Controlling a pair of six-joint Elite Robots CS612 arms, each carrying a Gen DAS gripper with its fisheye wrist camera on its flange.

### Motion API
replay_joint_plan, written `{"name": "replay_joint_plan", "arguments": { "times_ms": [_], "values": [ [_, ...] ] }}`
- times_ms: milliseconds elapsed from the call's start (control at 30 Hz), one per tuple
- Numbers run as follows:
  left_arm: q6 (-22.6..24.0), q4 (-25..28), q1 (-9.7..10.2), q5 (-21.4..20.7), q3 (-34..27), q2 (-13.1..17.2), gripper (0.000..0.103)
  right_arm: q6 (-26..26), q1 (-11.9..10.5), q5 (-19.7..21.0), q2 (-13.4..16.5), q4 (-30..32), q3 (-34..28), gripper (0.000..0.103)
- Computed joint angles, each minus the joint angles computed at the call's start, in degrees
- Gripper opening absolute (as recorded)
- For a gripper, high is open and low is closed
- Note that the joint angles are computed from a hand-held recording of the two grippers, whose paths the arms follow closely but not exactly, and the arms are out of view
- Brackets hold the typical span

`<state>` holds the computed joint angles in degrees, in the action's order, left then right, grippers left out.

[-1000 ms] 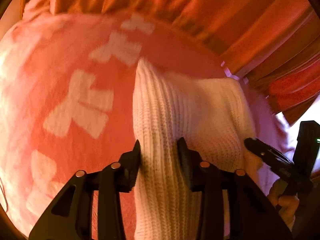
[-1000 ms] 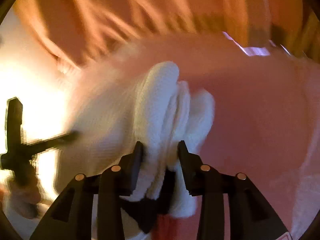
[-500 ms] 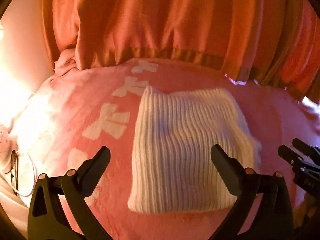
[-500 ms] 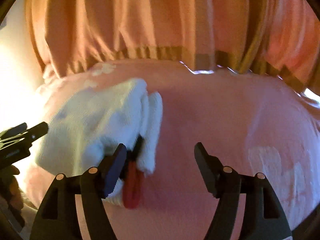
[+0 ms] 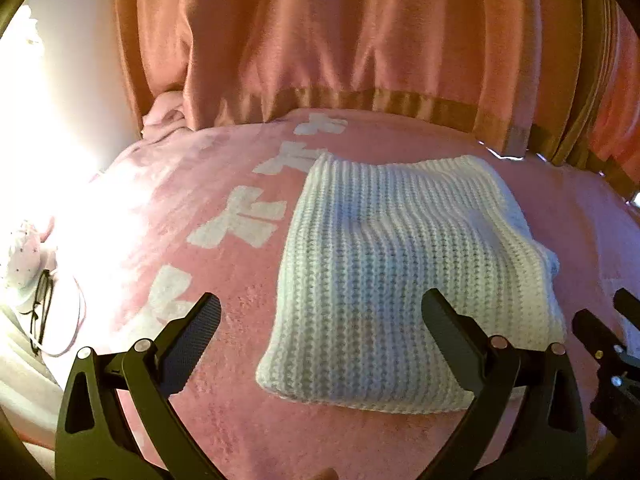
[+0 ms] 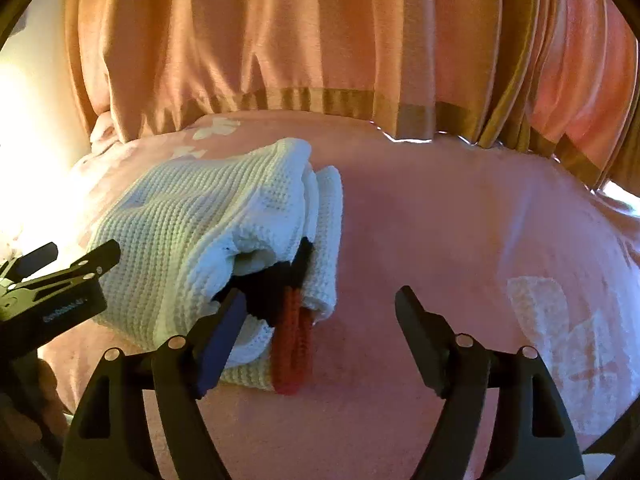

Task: Fold small clothes

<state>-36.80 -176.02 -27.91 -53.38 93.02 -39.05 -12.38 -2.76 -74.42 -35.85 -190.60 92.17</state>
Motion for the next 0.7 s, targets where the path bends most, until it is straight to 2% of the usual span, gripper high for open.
{"name": "replay_joint_plan", "arguments": {
  "times_ms": [300,567,700],
  "values": [
    [1.9,-2.5,-0.29,0.9,0.2,0.5,0.098,-0.2,0.2,-0.7,0.1,1.4,-0.4,0.075],
    [1.3,0.0,-0.87,2.5,-0.5,0.6,0.098,-1.0,0.5,-1.3,0.1,1.3,-0.2,0.075],
    [1.0,0.8,-0.76,1.4,-0.5,0.5,0.098,-0.6,0.7,-1.5,0.1,1.0,0.1,0.075]
  ]
}}
